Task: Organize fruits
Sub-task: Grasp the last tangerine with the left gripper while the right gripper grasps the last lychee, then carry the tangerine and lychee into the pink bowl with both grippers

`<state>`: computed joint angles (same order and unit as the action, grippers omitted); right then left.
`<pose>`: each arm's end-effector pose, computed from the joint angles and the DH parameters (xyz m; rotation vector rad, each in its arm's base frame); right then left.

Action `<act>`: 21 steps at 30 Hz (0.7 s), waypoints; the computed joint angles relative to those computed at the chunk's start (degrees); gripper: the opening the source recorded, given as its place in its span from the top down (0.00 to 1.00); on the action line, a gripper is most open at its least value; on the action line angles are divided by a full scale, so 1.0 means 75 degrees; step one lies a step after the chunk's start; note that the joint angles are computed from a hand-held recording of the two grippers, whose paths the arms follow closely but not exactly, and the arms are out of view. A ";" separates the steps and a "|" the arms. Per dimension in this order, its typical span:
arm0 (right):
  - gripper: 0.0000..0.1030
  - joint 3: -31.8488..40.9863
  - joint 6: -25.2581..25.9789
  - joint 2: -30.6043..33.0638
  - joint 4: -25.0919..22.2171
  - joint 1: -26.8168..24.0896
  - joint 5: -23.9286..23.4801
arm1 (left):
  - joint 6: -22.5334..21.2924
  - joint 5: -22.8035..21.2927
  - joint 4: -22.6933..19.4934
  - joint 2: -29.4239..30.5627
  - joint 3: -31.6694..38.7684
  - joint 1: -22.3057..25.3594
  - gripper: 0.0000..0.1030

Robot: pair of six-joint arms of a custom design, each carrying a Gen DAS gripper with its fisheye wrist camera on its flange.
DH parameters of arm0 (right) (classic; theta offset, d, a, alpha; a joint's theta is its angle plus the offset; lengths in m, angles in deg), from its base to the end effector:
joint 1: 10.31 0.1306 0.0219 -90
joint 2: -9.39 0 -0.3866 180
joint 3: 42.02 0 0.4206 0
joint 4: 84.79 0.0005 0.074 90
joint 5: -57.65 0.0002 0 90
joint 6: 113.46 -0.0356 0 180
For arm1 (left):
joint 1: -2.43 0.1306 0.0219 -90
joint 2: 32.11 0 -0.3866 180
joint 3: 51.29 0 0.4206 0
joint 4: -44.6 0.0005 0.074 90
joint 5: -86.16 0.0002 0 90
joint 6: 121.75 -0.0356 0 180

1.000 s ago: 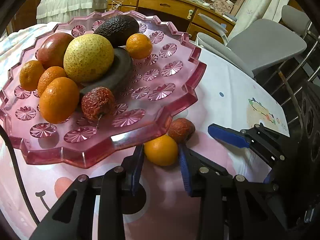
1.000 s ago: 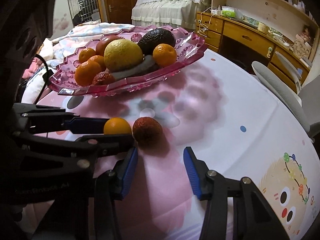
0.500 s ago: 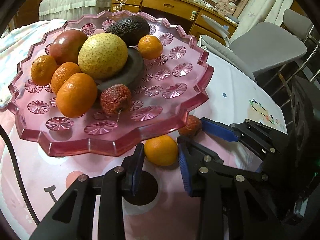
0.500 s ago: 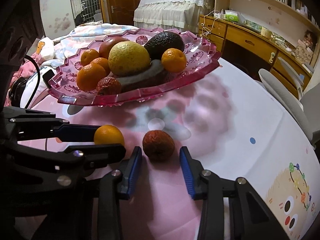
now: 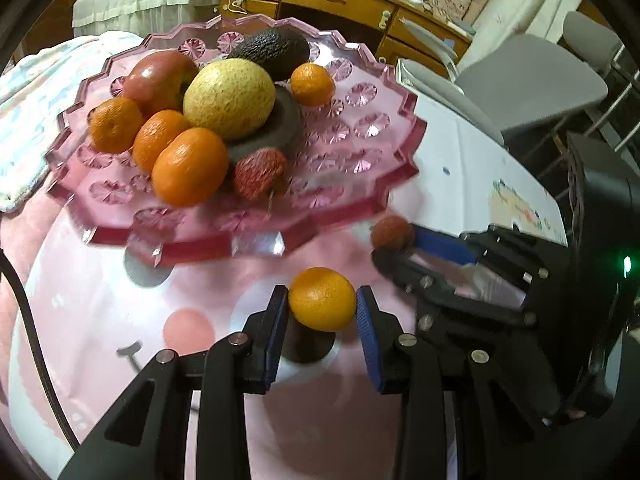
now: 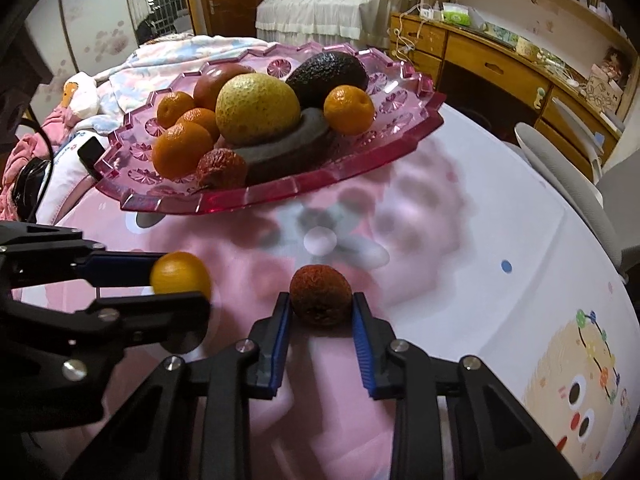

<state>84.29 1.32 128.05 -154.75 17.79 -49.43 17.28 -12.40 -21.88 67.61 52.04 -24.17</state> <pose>0.5900 0.3263 0.4301 -1.2622 2.3189 0.4149 0.4998 -0.2449 0.4409 -0.5662 2.6077 -0.2369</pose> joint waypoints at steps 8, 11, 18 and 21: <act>0.72 -0.0044 -0.0280 -0.0298 -0.0385 0.0127 0.0613 | -0.0063 0.0295 -0.0228 -0.0776 -0.0548 -0.0004 0.68; 0.72 0.0038 -0.0640 -0.0377 -0.0581 0.0207 0.0859 | -0.0244 0.0382 -0.0201 -0.1071 -0.0727 0.0093 0.68; 0.72 -0.0184 -0.2042 -0.0799 -0.0707 0.0502 0.1744 | -0.1501 0.1237 -0.0090 -0.1697 -0.0998 0.0621 0.68; 0.72 -0.0160 -0.2932 -0.0943 -0.0790 0.0672 0.2244 | -0.2455 0.1666 -0.0191 -0.1836 -0.0864 0.0933 0.68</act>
<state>83.10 -20.67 120.98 -160.67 22.83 -32.60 -1.13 0.09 -23.31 53.84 45.56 -17.17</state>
